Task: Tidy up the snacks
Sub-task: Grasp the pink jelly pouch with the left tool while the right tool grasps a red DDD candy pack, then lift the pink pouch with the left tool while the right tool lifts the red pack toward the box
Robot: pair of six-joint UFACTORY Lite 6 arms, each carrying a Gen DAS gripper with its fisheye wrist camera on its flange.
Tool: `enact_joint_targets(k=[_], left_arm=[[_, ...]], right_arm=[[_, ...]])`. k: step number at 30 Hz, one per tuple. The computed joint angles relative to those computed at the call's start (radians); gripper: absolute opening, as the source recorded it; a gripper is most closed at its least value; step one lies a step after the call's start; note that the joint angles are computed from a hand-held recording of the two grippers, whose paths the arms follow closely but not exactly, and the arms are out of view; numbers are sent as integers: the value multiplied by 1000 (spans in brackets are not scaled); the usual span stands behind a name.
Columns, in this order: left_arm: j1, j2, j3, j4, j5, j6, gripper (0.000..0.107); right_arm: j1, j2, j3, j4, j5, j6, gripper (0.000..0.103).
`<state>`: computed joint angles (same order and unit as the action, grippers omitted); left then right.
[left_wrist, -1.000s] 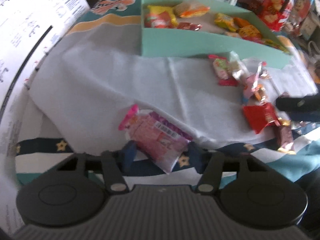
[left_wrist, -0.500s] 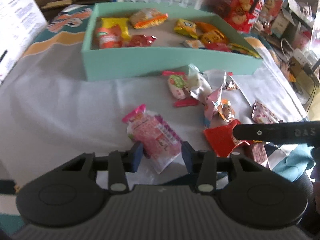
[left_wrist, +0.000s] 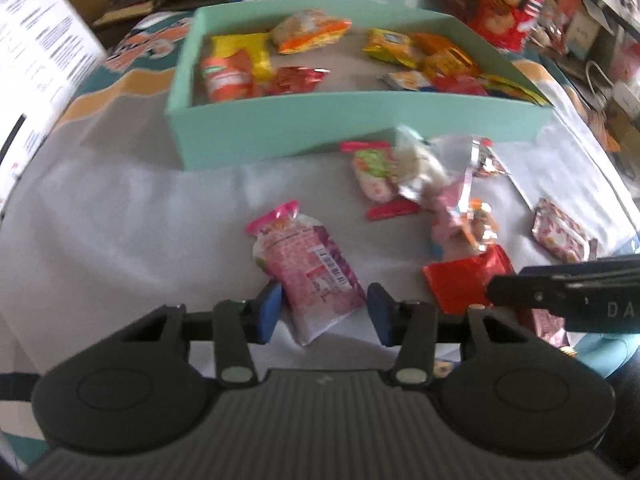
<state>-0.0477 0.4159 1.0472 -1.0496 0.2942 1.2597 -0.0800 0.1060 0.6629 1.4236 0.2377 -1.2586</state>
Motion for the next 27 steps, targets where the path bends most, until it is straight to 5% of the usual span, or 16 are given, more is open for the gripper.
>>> enact_joint_targets(k=[6, 16, 27], left_arm=[[146, 8, 18, 9, 103, 28, 48], [222, 7, -3, -89, 165, 187, 48], [271, 28, 16, -107, 231, 217, 48]], right_arm=[[45, 75, 61, -42, 74, 49, 41], [109, 47, 133, -180, 18, 171, 43], [160, 255, 305, -233, 28, 188, 49]])
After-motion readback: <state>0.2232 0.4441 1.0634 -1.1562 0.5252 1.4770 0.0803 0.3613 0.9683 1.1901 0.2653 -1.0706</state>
